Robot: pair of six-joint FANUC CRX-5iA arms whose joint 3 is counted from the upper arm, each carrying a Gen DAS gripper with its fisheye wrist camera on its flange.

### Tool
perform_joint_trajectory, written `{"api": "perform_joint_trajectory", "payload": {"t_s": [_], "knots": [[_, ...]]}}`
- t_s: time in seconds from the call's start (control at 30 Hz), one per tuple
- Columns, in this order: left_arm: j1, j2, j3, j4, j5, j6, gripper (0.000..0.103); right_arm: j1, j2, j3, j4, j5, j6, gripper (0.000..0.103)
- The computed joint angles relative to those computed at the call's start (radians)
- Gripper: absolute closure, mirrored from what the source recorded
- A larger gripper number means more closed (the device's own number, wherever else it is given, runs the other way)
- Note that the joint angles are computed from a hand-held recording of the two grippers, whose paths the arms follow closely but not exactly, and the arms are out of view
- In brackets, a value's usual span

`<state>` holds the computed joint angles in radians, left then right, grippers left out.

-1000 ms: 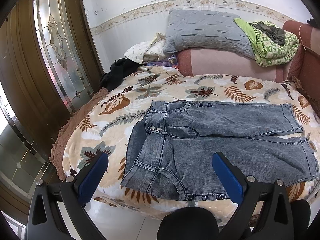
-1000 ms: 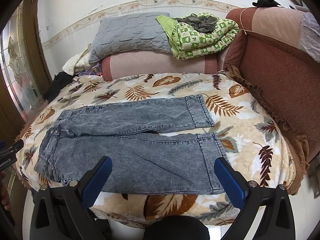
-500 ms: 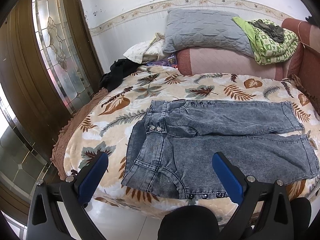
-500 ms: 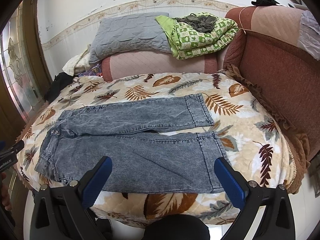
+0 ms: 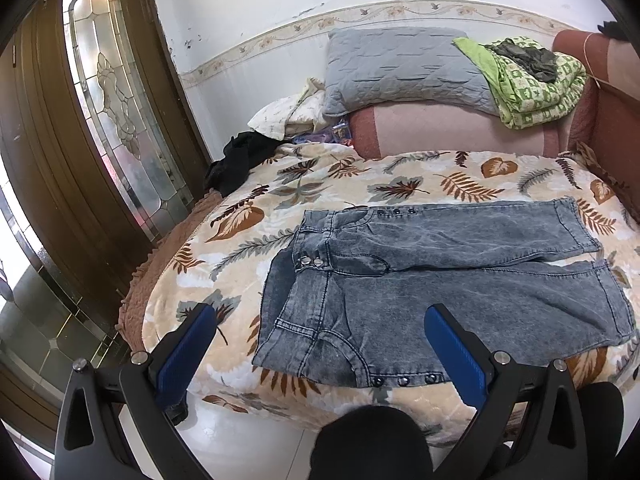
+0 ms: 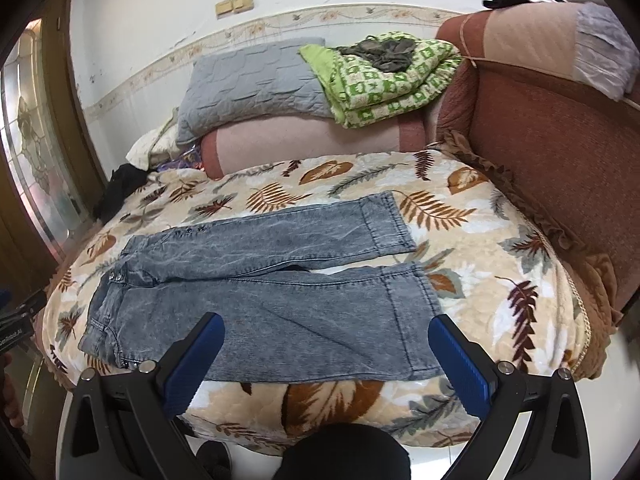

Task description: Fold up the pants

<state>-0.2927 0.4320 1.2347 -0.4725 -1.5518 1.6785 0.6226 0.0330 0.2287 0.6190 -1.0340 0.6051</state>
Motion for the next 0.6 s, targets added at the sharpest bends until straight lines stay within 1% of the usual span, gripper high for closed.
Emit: {"api": "perform_joint_trajectory", "payload": {"t_s": [0.17, 0.3, 0.43, 0.47, 0.53, 0.6], "knots": [[-0.037, 0.003, 0.029, -0.029, -0.018, -0.020, 0.000, -0.020, -0.069, -0.082, 0.015, 0.026, -0.065, 0.000], [-0.045, 0.033, 0.088, -0.003, -0.045, -0.033, 0.000, -0.038, -0.096, -0.101, 0.012, 0.031, -0.081, 0.000], [-0.035, 0.029, 0.072, 0.043, -0.031, -0.054, 0.000, -0.052, -0.071, -0.045, 0.014, 0.007, -0.053, 0.000], [-0.028, 0.038, 0.084, 0.053, -0.037, -0.059, 0.000, -0.053, -0.063, -0.032, 0.014, 0.004, -0.048, 0.000], [-0.007, 0.049, 0.095, 0.070, -0.043, -0.048, 0.000, -0.056, -0.033, 0.017, 0.003, -0.008, -0.024, 0.000], [0.023, 0.046, 0.079, 0.085, -0.032, -0.025, 0.000, -0.055, 0.010, 0.080, -0.008, -0.040, 0.018, 0.000]]}}
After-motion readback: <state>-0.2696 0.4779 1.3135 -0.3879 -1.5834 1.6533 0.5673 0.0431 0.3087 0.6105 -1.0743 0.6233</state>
